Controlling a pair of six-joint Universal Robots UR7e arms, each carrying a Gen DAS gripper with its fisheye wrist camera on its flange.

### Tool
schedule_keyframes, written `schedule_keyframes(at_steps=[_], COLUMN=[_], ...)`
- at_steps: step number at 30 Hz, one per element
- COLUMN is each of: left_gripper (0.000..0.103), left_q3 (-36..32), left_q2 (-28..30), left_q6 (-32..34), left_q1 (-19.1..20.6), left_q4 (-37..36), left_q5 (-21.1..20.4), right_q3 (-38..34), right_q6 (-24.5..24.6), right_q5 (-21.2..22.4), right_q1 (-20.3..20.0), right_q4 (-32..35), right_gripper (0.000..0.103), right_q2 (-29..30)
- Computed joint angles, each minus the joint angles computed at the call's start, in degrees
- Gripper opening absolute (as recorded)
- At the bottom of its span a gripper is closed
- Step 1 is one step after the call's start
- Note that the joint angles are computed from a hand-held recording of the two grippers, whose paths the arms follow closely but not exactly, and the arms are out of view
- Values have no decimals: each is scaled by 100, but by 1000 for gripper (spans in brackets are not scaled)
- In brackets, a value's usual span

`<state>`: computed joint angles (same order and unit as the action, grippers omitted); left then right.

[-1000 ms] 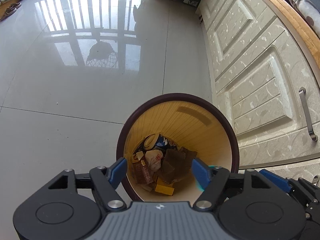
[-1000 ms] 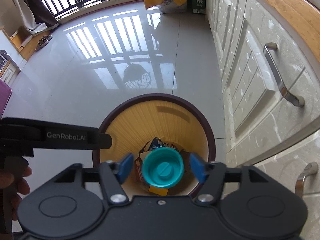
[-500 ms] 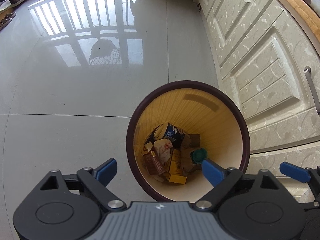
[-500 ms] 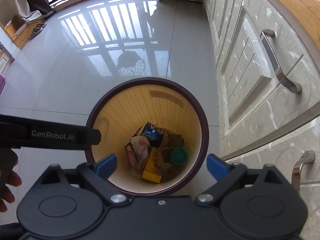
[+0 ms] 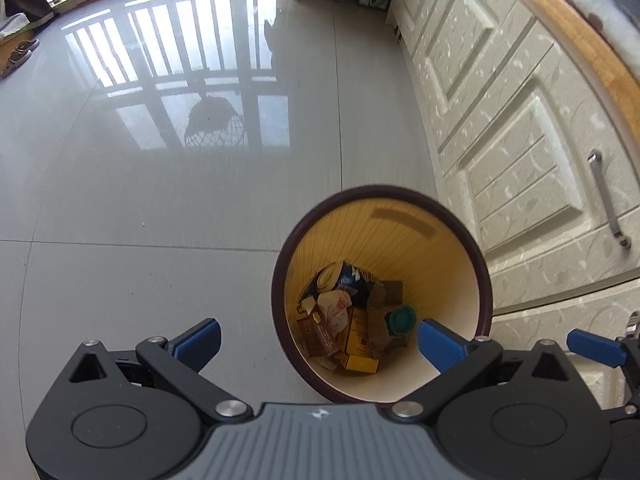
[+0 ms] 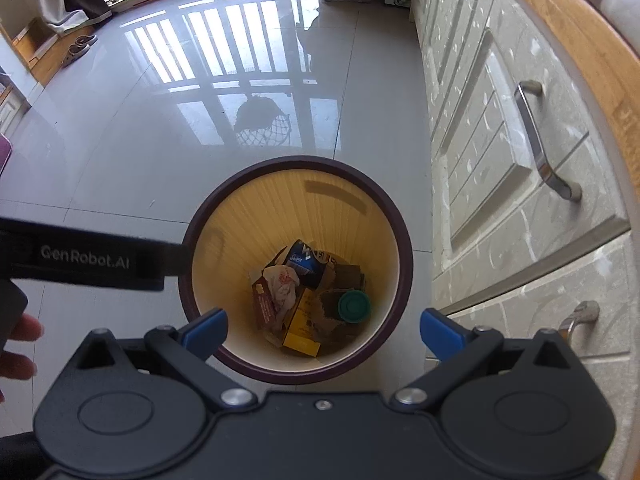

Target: Collect trash

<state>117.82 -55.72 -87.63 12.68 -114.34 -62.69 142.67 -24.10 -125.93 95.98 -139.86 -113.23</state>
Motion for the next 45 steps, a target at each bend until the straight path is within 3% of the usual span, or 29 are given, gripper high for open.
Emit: schedule_keyframes(at_steps=[8,20,24,34,45], left_gripper=[103,103,103,103,103], left_q3=[-489,-924,-1262,-2363,-3204], left_q2=[-155,-515,-465,-76,235], left_q6=[-293,-899,-956,-1175,-1574], left_q1=[-424,-1089,-1306,-1940,-2601], left_q4=[1052,2393,2893,4155,4894], left_q5=[525,665,696,781,589], right_q3=[-178,-605,-900,-1594,-2593], right_q6=[329,1065,1539,2552,4530], right_q5=[-246,-692,-718,-1339,-1830], right_q1=[537,1501,1886,3022,4532], right_q4=[377,1233,1835,3177,5459], right_gripper=[103,103,103,103,103], right_q2=[-213,-657,-827,-1248,-1390])
